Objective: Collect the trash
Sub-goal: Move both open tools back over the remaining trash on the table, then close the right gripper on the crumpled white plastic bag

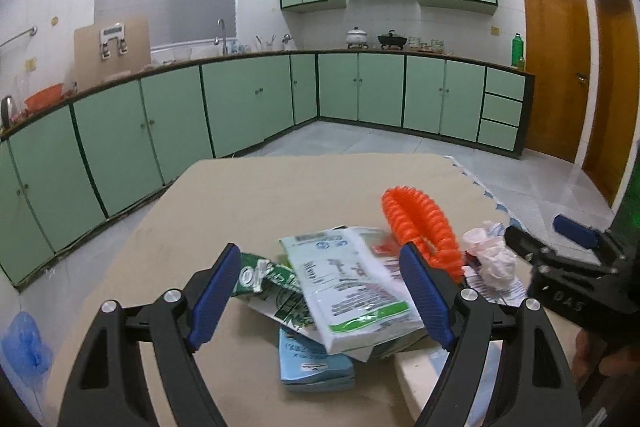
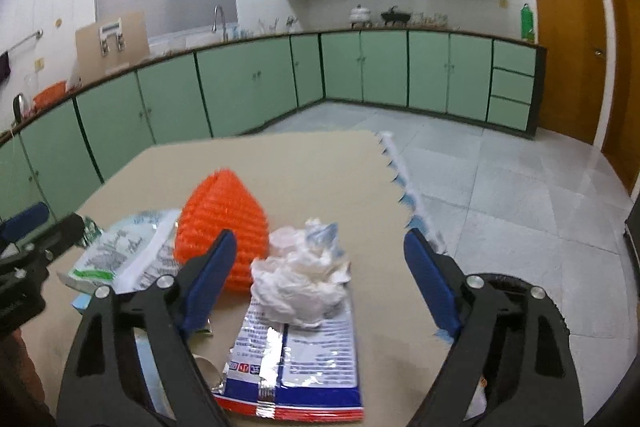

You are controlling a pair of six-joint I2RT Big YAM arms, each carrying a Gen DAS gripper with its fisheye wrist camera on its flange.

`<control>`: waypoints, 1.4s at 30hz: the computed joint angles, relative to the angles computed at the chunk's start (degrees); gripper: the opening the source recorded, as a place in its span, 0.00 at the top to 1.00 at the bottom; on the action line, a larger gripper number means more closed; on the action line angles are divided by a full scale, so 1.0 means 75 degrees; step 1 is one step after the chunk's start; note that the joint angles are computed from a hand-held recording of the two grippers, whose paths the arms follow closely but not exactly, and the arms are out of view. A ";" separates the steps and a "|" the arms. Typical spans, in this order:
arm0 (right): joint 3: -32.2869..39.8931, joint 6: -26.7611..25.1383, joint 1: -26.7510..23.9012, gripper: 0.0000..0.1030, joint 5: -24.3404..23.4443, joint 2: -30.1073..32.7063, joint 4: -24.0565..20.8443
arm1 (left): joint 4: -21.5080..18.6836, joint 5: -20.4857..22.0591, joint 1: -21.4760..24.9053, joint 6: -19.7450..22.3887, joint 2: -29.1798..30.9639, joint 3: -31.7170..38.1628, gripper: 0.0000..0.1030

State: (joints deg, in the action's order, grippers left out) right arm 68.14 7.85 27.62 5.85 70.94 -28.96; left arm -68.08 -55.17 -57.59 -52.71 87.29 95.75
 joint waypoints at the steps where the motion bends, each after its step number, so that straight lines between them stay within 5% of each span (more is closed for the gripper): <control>1: 0.0105 -0.0015 0.0024 0.22 -0.0015 0.0111 -0.0170 | 0.0049 0.0042 0.0021 -0.0004 -0.0025 -0.0042 0.23; 11: 0.0752 -0.0093 0.0052 0.40 -0.0273 0.0659 -0.1227 | 0.0285 0.0303 0.0130 0.0083 -0.0065 -0.0209 0.23; 21: 0.0808 -0.0194 0.0062 0.76 -0.0697 0.0737 -0.1414 | 0.0208 0.0412 0.0130 0.0016 0.0058 -0.0166 0.23; 32: 0.0314 -0.0144 -0.0029 0.82 -0.0972 0.0106 -0.0601 | -0.0241 0.0449 -0.0093 -0.0358 0.0114 -0.0081 0.23; 42: 0.0253 -0.0192 -0.0104 0.82 -0.1044 0.0065 -0.0628 | 0.0310 0.0932 -0.0046 -0.0039 0.0073 -0.0182 0.36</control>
State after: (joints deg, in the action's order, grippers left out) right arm 70.05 6.41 26.84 -1.98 71.42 -33.67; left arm -65.75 -48.18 -57.94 -53.00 87.83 94.39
